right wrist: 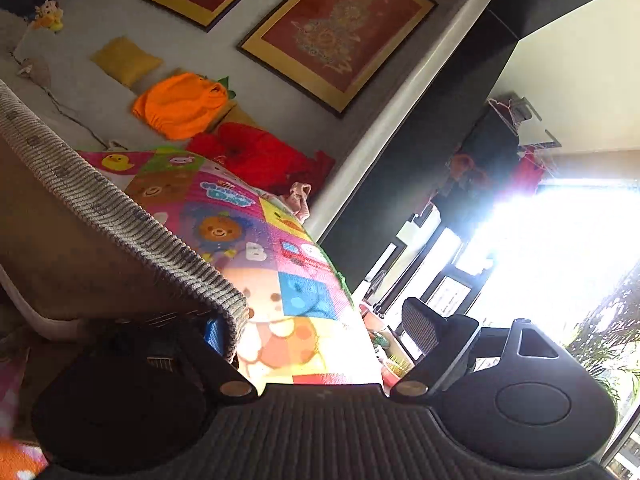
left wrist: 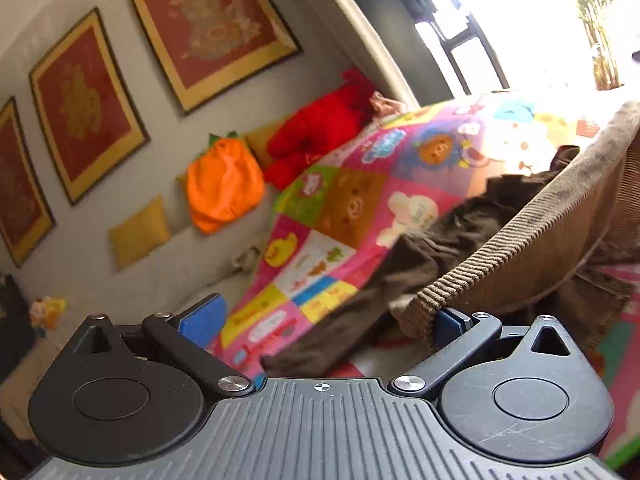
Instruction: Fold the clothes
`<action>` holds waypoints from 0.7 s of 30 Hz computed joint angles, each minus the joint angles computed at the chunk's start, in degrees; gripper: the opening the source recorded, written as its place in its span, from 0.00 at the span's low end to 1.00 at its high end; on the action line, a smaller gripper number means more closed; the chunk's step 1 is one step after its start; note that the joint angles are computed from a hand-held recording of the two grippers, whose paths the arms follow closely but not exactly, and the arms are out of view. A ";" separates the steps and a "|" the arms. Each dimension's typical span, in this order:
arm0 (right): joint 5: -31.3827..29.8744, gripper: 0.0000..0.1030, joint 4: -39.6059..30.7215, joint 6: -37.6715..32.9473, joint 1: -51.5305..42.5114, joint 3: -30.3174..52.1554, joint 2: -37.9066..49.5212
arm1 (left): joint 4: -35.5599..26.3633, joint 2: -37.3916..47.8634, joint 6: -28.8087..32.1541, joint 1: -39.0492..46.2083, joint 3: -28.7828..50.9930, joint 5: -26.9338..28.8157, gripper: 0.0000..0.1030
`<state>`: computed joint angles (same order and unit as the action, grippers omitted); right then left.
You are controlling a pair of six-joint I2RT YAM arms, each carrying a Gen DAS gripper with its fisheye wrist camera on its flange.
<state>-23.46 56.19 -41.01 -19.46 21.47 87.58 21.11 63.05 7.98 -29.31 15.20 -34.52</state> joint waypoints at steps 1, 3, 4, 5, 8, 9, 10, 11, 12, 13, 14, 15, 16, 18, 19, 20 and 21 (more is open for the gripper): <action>-2.49 0.83 -4.46 -2.39 -2.13 -0.41 -0.29 | -4.74 -2.85 -3.18 1.32 -1.11 5.21 1.00; -8.49 0.83 -16.97 -8.42 -7.29 0.54 -0.26 | -9.99 -7.23 -7.82 5.22 -3.89 17.20 1.00; -10.71 0.83 -23.33 -11.08 -9.54 1.54 -0.23 | -10.61 -9.00 -8.80 6.92 -5.30 21.34 1.00; -12.57 0.83 -29.72 -13.79 -11.68 2.79 0.00 | -10.18 -10.21 -9.05 8.47 -6.13 23.98 1.00; -20.25 0.84 -43.44 -13.53 -16.12 7.47 -1.54 | -3.90 -7.88 -11.08 13.39 -5.13 30.16 1.00; -23.26 0.87 -46.31 -10.07 -16.32 9.71 -1.88 | -0.51 -3.94 -13.03 15.39 -3.26 33.18 1.00; -26.28 0.88 -48.26 -5.61 -16.23 11.97 -2.08 | 2.38 0.53 -14.49 16.38 -1.17 35.12 1.00; -29.05 0.94 -49.87 -0.99 -15.68 14.52 -1.70 | 5.36 6.81 -16.07 17.14 2.23 37.09 1.00; -31.12 0.96 -50.41 3.61 -14.43 16.90 -0.83 | 6.33 11.16 -17.24 16.89 4.88 37.67 1.00; -30.71 0.96 -48.98 7.15 -12.24 18.10 -0.27 | 6.25 14.92 -18.20 16.54 7.36 38.04 1.00; -29.62 0.96 -47.31 10.16 -9.89 19.12 0.30 | 4.98 18.61 -19.39 16.00 10.04 38.56 1.00; -27.34 0.96 -44.96 11.68 -7.49 19.18 0.46 | 3.66 21.81 -20.30 15.56 12.47 39.11 1.00; -25.03 0.96 -42.76 12.05 -5.34 19.02 0.38 | 3.25 23.84 -20.17 15.19 13.47 39.09 1.00; -23.94 0.96 -41.49 10.74 -3.14 18.99 -0.08 | 3.89 26.88 -18.30 13.84 14.31 34.73 1.00; -23.29 0.96 -41.11 9.95 -2.27 18.97 -0.13 | 4.23 28.30 -17.29 13.15 14.96 31.86 1.00; -21.84 0.96 -40.44 9.60 -1.01 19.14 0.41 | 4.84 29.97 -16.35 12.91 16.19 29.82 1.00; -20.20 0.96 -39.72 9.35 0.35 19.41 1.13 | 5.35 31.84 -15.58 13.60 18.10 30.35 1.00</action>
<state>-43.66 16.47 -31.66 -19.11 40.89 88.70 26.46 94.89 -7.60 -15.71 33.31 -4.17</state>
